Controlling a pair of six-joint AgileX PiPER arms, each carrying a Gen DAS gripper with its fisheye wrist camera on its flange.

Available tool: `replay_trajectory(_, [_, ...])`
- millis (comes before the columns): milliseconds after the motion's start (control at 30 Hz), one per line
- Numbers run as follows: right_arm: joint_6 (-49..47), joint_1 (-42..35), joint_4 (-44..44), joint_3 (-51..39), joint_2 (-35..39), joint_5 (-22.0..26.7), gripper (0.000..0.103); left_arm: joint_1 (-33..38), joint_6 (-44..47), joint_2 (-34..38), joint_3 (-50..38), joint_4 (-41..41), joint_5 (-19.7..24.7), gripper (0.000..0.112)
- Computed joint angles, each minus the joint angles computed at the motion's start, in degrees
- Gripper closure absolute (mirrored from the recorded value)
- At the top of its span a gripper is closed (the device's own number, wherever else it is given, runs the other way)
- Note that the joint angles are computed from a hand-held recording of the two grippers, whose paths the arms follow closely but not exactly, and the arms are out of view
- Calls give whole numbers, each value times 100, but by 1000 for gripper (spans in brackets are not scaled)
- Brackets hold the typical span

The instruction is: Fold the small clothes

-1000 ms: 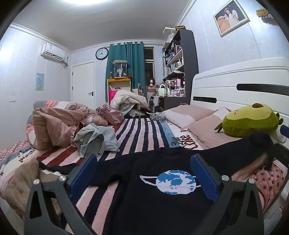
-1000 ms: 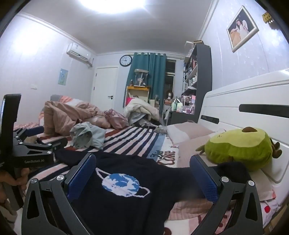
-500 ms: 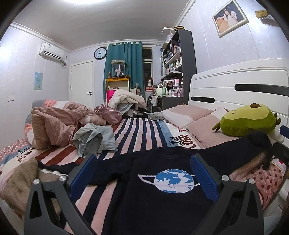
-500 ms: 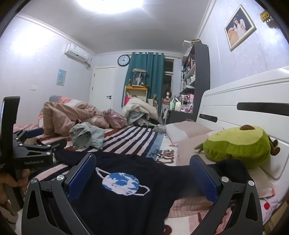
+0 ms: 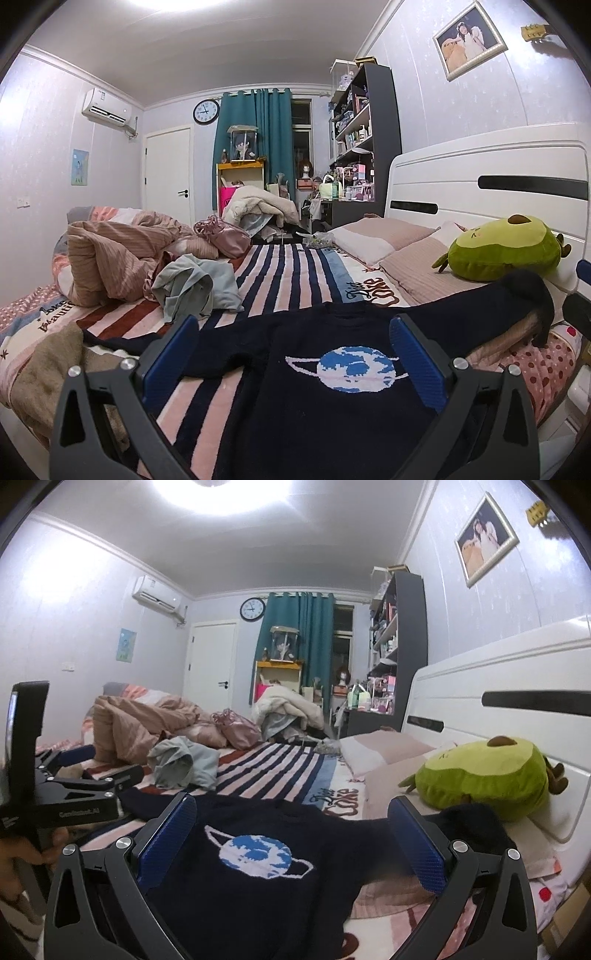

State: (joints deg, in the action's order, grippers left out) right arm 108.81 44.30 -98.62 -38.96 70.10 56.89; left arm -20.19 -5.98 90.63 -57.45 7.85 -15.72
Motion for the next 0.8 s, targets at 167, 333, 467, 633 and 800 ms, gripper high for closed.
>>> replay_trajectory(167, [-162, 293, 142, -105, 29, 324, 0, 34, -258, -124, 80, 276, -36, 10])
replay_trajectory(333, [-246, 367, 203, -149, 27, 385, 0, 111, -556, -261, 168, 598, -74, 10])
replay_trajectory(467, [-353, 417, 312, -249, 48, 383, 0, 173, -784, -333, 198, 846, -45, 10])
replay_trajectory(633, [-425, 473, 315, -309, 30, 343, 0, 234, -954, -431, 258, 1020, -16, 10])
replay_trajectory(800, [-669, 496, 493, -566, 43, 149, 0, 385, -1602, -583, 334, 1650, 17, 10])
